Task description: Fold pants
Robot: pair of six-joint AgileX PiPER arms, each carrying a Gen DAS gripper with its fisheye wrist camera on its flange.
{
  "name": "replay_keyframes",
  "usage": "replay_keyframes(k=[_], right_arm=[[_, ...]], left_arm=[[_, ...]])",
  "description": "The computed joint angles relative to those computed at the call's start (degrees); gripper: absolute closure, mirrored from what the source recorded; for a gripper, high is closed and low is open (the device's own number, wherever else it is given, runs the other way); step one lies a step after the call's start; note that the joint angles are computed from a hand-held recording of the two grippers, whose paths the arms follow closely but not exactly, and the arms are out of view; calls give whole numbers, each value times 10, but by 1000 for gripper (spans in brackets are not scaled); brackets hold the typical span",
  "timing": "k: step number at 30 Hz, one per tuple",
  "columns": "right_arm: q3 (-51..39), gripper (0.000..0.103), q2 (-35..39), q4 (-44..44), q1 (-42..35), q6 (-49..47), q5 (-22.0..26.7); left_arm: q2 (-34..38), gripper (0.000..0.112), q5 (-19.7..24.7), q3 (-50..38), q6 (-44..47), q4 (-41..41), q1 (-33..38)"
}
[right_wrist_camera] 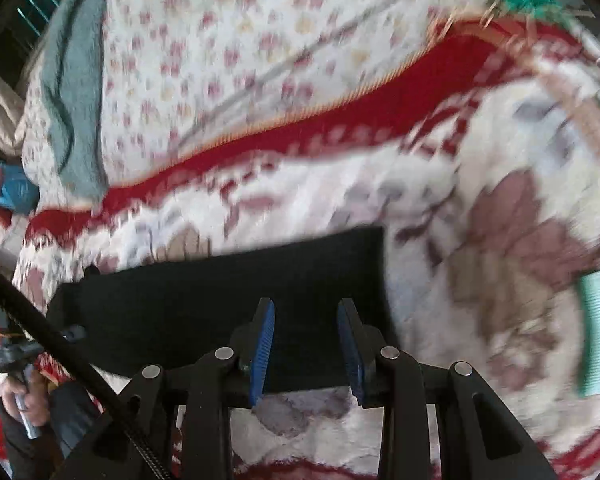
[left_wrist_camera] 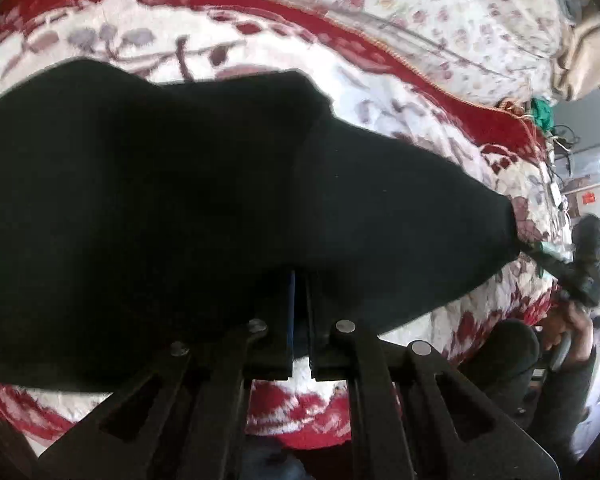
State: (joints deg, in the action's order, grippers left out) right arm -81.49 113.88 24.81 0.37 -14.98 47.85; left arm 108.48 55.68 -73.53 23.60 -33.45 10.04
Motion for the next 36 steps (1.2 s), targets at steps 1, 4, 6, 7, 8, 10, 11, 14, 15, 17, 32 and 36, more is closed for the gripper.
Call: replay_keyframes(k=[1, 4, 6, 7, 8, 10, 11, 14, 15, 17, 32, 36], right_arm=[[-17, 63, 28, -20, 10, -6, 28], [-19, 63, 19, 1, -4, -30, 39], [-9, 63, -8, 28, -27, -13, 25], [-7, 63, -16, 48, -37, -18, 18], [-9, 62, -20, 77, -48, -26, 12], [-15, 60, -13, 102, -51, -12, 2], [-28, 60, -1, 96, -42, -4, 8], [-67, 60, 57, 88, -12, -17, 79], [-52, 57, 55, 76, 3, -27, 75], [-15, 54, 26, 58, 18, -55, 38], [121, 35, -26, -29, 194, -21, -246], [149, 36, -43, -177, 233, 116, -306]], left_arm=[[2, 108, 18, -4, -3, 0, 7], [0, 108, 52, 0, 10, -30, 42], [-25, 108, 49, 2, -5, -21, 41], [-35, 108, 38, 1, -8, -26, 33], [-39, 108, 38, -6, -3, -39, 32], [-25, 108, 38, -28, 1, -76, 16], [-20, 107, 32, -31, 6, -89, 9], [32, 107, 16, -55, -25, -87, -30], [55, 108, 25, -61, -40, -72, -39], [41, 108, -2, -12, -14, -98, -34], [-28, 107, -56, 127, 40, -189, -4], [-73, 107, -74, 135, 14, -168, -5]])
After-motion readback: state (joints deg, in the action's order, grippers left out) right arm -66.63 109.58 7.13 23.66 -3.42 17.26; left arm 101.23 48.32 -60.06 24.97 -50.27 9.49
